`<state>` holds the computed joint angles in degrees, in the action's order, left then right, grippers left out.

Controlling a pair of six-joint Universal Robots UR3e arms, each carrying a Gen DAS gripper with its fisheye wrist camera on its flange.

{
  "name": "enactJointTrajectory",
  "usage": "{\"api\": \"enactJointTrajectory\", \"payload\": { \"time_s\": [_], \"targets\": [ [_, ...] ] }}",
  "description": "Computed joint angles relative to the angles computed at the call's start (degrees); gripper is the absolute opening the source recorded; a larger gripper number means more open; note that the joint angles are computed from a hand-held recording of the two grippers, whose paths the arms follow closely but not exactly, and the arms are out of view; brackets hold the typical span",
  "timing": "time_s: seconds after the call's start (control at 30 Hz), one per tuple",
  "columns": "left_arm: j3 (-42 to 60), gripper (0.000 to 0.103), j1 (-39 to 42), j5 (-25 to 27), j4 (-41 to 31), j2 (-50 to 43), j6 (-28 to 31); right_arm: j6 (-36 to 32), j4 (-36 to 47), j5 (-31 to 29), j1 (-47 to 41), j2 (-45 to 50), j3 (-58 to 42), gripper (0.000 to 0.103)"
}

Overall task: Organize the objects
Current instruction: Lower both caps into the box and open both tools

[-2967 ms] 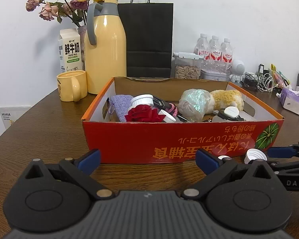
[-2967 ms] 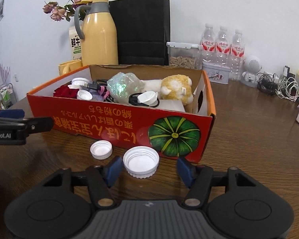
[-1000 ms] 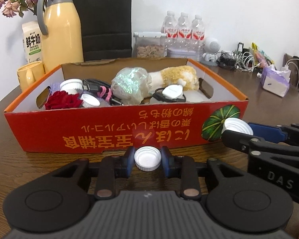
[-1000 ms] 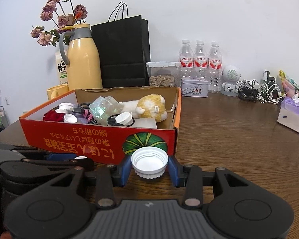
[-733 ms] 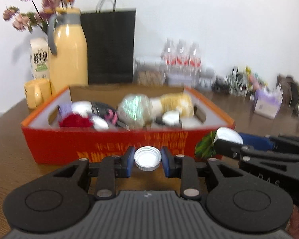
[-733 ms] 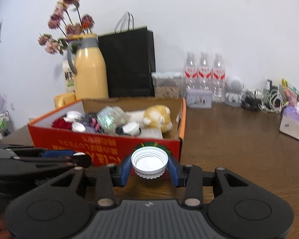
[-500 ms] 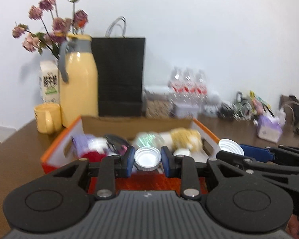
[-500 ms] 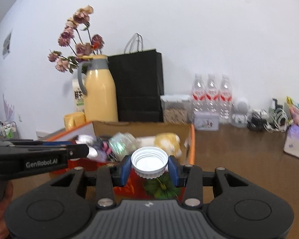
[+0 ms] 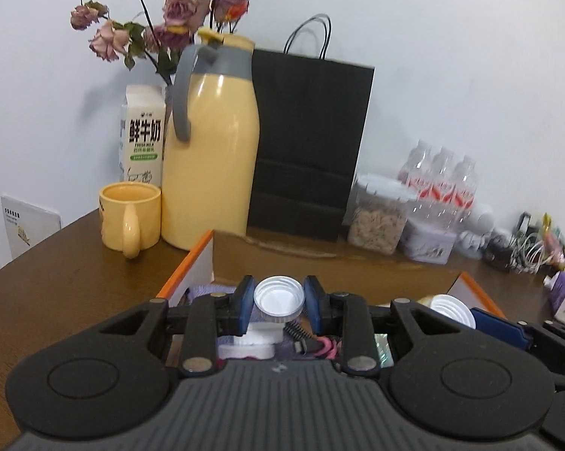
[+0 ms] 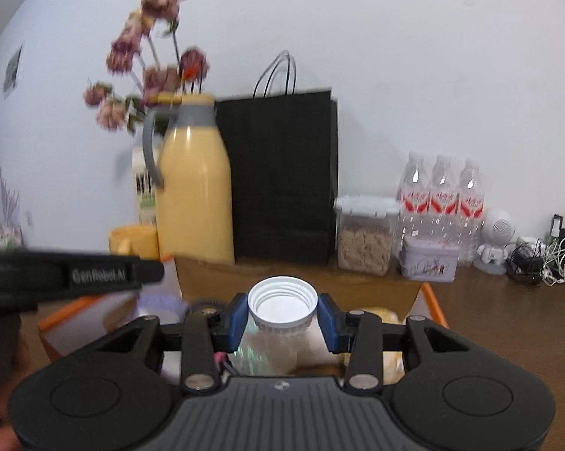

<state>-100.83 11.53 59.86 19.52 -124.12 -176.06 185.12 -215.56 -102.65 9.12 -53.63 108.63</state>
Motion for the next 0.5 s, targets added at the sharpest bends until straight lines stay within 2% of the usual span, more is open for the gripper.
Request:
{"api": "enactJointTrajectory", "payload": {
  "time_s": [0.2,0.27,0.3,0.33,0.37,0.4,0.43,0.47,0.5],
  "targets": [
    [-2.9,0.03,-0.9,2.2,3.7,-0.3,3.1,1.3,0.8,0.0,-0.7,-0.4,1.7,0.039],
    [-3.5,0.033,-1.3,3.5,5.0,-0.5,3.1,1.7,0.6,0.2,-0.9,-0.9,3.0,0.039],
    [-4.0,0.043,-1.3,4.0,6.1,-0.6,3.0,1.9,0.6,0.3,-1.1,-1.2,3.6,0.039],
    [-4.6,0.059,-1.2,4.4,7.5,-0.7,2.7,2.2,0.3,0.3,-1.2,-1.5,4.2,0.039],
    [-4.9,0.067,-1.1,4.6,8.8,-0.8,2.3,2.3,0.4,0.2,-1.3,-1.9,4.7,0.041],
    [-5.7,0.081,-0.7,4.5,10.6,-0.9,1.7,2.4,0.4,0.1,-1.4,-2.3,5.2,0.051],
    [-6.3,0.097,-0.4,4.5,11.7,-0.7,1.3,2.5,-0.4,0.1,-1.4,-2.5,6.0,0.066],
    [-7.0,0.103,0.0,4.5,13.5,-0.7,0.6,2.5,-1.2,-0.1,-1.5,-2.6,6.6,0.074],
    [-8.0,0.103,0.5,4.2,16.5,-1.0,-0.5,2.6,-2.1,-0.9,-1.3,-2.6,7.0,0.089]
  ]
}}
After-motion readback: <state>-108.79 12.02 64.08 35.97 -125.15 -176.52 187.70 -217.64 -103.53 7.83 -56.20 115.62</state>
